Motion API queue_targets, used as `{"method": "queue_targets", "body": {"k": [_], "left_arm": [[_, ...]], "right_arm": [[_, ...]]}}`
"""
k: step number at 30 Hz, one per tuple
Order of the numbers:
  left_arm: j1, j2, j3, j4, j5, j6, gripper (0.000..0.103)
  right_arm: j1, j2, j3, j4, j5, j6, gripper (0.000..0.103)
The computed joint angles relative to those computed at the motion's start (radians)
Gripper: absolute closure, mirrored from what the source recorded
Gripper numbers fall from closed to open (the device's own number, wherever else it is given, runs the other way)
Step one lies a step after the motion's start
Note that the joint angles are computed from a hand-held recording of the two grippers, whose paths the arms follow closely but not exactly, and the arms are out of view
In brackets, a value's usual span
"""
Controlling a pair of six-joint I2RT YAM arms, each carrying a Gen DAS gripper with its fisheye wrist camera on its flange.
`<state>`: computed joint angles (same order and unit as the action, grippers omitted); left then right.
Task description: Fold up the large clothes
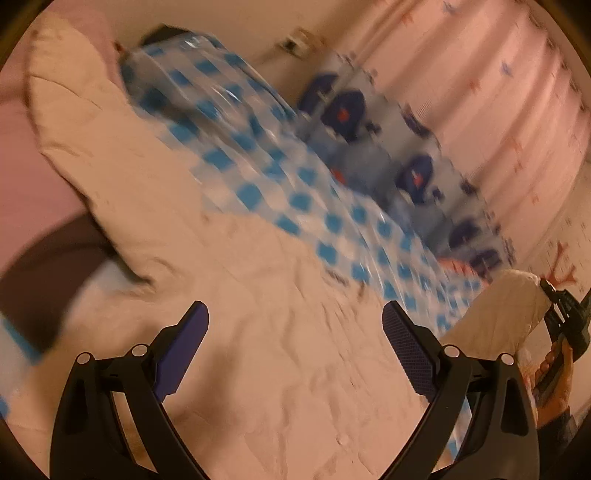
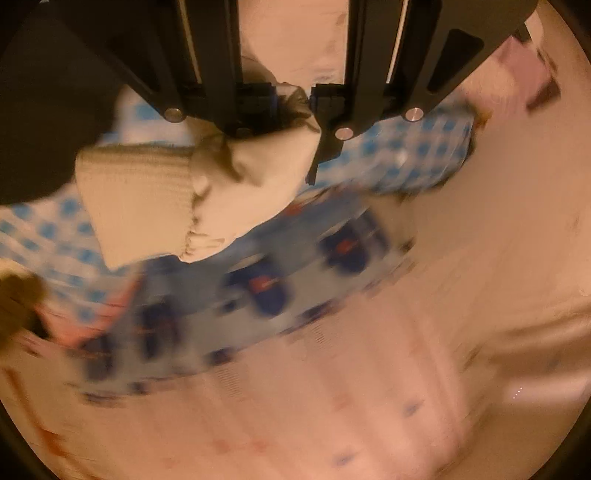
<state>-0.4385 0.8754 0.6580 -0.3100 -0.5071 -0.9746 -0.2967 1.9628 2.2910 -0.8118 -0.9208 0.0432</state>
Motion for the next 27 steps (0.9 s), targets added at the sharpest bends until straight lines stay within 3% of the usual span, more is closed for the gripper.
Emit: {"method": "queue_targets", "body": {"k": [4,7,9,10,13,16,17,19,22,25,26,27], "left_arm": [[0.059,-0.100,-0.017,-0.038,-0.006,-0.009,0.012],[0.119,-0.156,-0.035,-0.045,0.026,-0.018,0.012],[0.150,-0.189,-0.044,-0.053,0.044,-0.019,0.012],[0.170,-0.206,-0.047,-0.054,0.058,-0.017,0.012],[0.202,-0.245,-0.060,-0.057,0.079,-0.020,0.012],[0.239,-0.259,-0.069,-0.055,0.119,-0.027,0.011],[0.233,-0.259,-0.072,-0.056,0.115,-0.034,0.011],[0.231,-0.260,-0.075,-0.054,0.116,-0.039,0.011],[0.213,-0.247,-0.066,-0.068,0.098,-0.031,0.011],[0.210,-0.231,-0.060,-0.081,0.097,-0.035,0.011],[0.214,-0.223,-0.058,-0.082,0.103,-0.034,0.011],[0.213,-0.220,-0.057,-0.085,0.101,-0.033,0.011]], "right_arm": [[0.316,-0.161,-0.329,0.104,0.185,-0.101,0.090],[0.539,-0.158,-0.500,0.158,0.335,-0.145,0.088],[0.638,-0.087,-0.533,0.133,0.392,-0.161,0.071],[0.688,-0.009,-0.509,0.073,0.403,-0.175,0.054],[0.769,0.065,-0.534,0.001,0.450,-0.232,0.051],[0.738,-0.021,-0.604,0.041,0.360,-0.239,0.048],[0.706,-0.066,-0.632,0.074,0.333,-0.221,0.042],[0.624,-0.156,-0.700,0.157,0.319,-0.169,0.028],[0.469,-0.210,-0.734,0.225,0.343,-0.098,0.026],[0.315,-0.114,-0.721,0.220,0.428,-0.042,0.024],[0.294,-0.011,-0.649,0.126,0.484,-0.063,0.025],[0.273,0.067,-0.628,0.079,0.469,-0.105,0.026]]}}
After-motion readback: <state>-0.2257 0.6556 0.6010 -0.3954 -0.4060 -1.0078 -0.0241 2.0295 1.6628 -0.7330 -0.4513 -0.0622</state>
